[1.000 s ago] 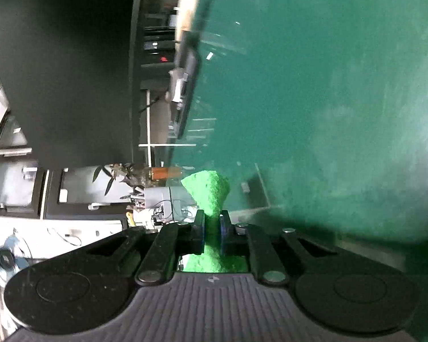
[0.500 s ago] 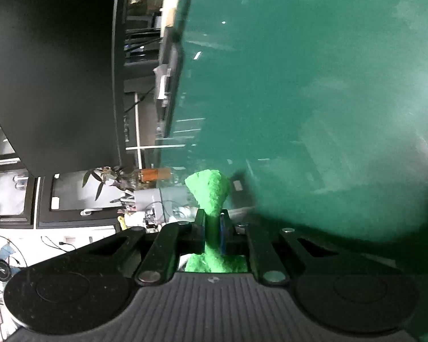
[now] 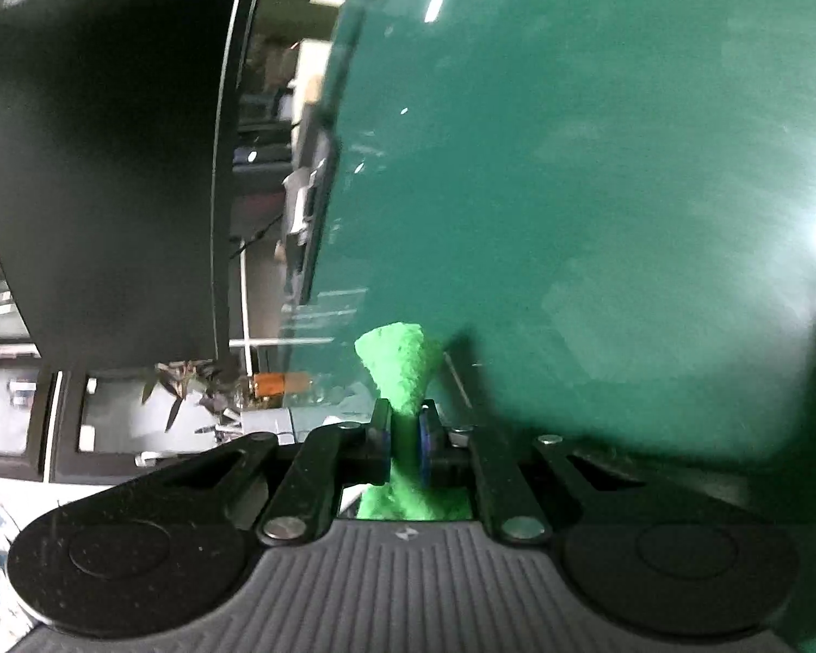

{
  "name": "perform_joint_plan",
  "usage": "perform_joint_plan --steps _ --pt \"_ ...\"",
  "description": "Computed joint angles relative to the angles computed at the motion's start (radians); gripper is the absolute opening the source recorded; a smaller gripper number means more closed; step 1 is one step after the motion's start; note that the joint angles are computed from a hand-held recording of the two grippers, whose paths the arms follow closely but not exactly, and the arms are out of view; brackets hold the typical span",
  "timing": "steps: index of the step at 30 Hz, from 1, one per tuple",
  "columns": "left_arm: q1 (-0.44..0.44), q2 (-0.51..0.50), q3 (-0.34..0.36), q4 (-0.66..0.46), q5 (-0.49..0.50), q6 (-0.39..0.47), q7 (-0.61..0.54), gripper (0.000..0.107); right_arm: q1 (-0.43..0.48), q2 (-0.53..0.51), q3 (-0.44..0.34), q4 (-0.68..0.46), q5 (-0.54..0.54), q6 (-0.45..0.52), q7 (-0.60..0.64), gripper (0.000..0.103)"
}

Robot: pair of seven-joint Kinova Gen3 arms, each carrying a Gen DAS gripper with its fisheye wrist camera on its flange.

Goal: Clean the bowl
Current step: 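Hold the white bowl with the left tool while the right tool sweeps the green cloth across its rim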

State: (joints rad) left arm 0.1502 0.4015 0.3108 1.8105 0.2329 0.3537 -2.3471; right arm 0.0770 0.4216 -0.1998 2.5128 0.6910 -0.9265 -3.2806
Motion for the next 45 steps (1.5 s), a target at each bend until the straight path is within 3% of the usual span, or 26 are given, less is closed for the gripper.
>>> perform_joint_plan --steps 3,6,11,14,17,23,25,31,40,45 --pt "-0.067 0.016 0.063 -0.005 0.035 0.010 -0.080 0.039 -0.077 0.010 0.014 -0.037 -0.112 0.028 0.035 0.010" --pt "-0.063 0.013 0.058 -0.001 0.050 0.008 -0.099 0.039 -0.100 0.060 -0.009 -0.115 -0.161 0.042 0.076 0.010" --pt "-0.066 0.009 0.060 0.016 0.073 -0.014 -0.116 0.040 -0.103 -0.014 -0.016 -0.052 -0.218 0.064 0.110 0.010" --pt "-0.083 0.007 0.076 0.028 0.087 -0.029 -0.134 0.040 -0.054 -0.068 -0.023 0.022 -0.157 0.060 0.045 0.010" --pt "-0.087 0.007 0.080 0.033 0.093 -0.036 -0.142 0.040 -0.053 -0.061 -0.010 0.012 -0.129 0.056 0.023 0.012" --pt "0.003 -0.015 -0.002 0.040 0.048 -0.047 -0.034 0.040 -0.081 0.067 0.010 -0.174 -0.057 0.048 0.030 0.012" --pt "-0.002 -0.015 0.004 0.037 0.036 -0.041 -0.026 0.040 -0.044 0.066 -0.026 -0.154 -0.059 0.041 0.031 0.012" --pt "-0.046 -0.006 0.049 0.035 0.038 -0.037 -0.065 0.040 -0.006 0.023 -0.025 -0.007 -0.074 -0.042 0.010 0.012" --pt "0.045 -0.025 -0.032 0.044 -0.016 -0.051 0.061 0.040 0.000 0.075 -0.023 -0.184 0.100 0.043 -0.047 0.013" --pt "0.026 -0.025 -0.008 0.043 -0.030 -0.043 0.054 0.041 0.055 0.036 -0.005 -0.105 0.173 -0.002 -0.067 0.014"
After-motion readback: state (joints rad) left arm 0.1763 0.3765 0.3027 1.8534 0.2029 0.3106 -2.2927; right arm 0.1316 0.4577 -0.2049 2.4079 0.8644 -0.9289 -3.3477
